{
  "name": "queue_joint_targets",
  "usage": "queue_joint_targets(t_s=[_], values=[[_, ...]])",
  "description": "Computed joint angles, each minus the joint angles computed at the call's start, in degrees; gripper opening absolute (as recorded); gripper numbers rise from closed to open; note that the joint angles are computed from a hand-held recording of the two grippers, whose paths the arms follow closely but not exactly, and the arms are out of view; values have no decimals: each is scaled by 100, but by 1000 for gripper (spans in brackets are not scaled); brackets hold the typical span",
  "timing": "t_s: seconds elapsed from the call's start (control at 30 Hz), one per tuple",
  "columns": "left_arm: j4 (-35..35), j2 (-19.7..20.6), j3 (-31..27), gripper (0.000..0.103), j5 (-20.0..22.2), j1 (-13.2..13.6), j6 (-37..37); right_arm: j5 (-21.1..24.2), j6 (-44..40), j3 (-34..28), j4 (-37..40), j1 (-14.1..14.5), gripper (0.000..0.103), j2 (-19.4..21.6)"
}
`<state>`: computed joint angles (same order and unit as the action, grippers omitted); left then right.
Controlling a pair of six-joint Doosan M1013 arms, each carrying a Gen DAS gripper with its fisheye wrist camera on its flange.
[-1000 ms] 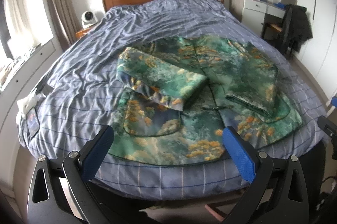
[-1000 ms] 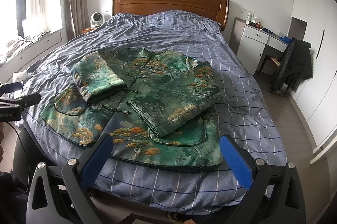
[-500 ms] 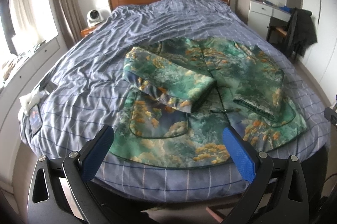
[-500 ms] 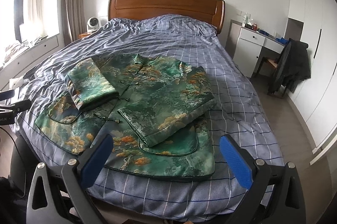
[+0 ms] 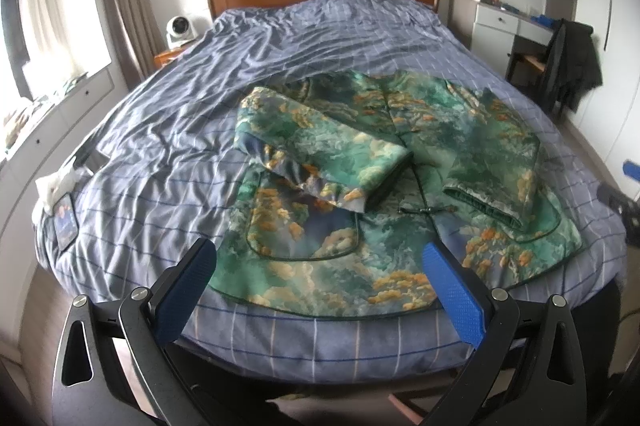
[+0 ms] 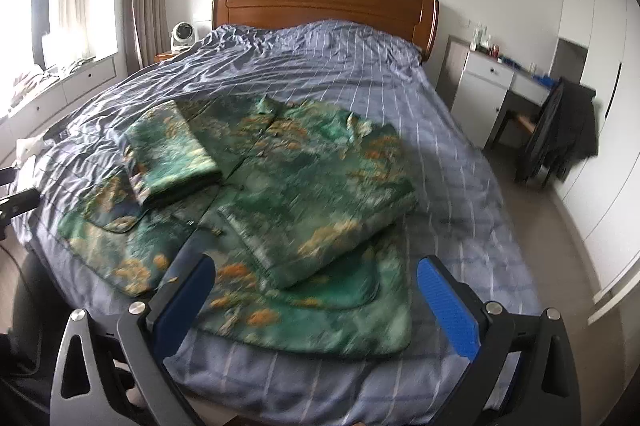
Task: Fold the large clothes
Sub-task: 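Grasp the jacket sleeve with the right gripper and lift it outward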
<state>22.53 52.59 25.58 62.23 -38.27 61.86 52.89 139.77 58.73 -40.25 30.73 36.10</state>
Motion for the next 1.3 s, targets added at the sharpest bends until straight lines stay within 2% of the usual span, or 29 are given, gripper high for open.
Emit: queue_joint_targets(t_s=[0.13, 0.2, 0.3, 0.37, 0.5, 0.6, 0.67, 0.73, 0.83, 1.0, 1.13, 1.2, 1.3], values=[[-67, 19, -30, 103, 35, -5, 45, 386, -671, -448, -76, -80, 103, 311], [-54, 6, -9, 103, 8, -19, 54, 364, -1042, -625, 171, -148, 103, 461], [-21, -44, 77, 103, -19, -29, 64, 116, -2081, -1020, 1272, -322, 103, 801], [-26, -46, 78, 103, 27, -27, 60, 111, -2640, -1302, 1596, -361, 103, 1054], [-51, -14, 17, 103, 194, -11, 31, 460, -3433, -2025, 1657, -352, 102, 1658], [22, -68, 114, 103, 184, -8, -62, 691, -3426, -2342, 1573, -376, 101, 1947], [41, -91, 172, 103, 179, -1, -120, 680, -3197, -2261, 1729, -428, 86, 1904], [-44, -62, 133, 103, 223, 18, -118, 605, -3136, -2107, 2157, -503, 46, 1774], [-268, 28, -21, 103, 313, 45, -18, 493, -3127, -1933, 2272, -507, 18, 1611], [-194, 4, 29, 103, 229, 10, 93, 84, -2698, -1616, 2229, -533, 12, 1297], [-147, -41, 107, 103, 201, 25, -2, -523, -1798, -1149, 1901, -638, 11, 891], [-154, -39, 108, 103, 213, 40, -58, -797, -929, -796, 1319, -705, 11, 603], [-175, 21, -2, 103, 295, 49, -58, -911, 229, -367, 429, -815, 11, 285]])
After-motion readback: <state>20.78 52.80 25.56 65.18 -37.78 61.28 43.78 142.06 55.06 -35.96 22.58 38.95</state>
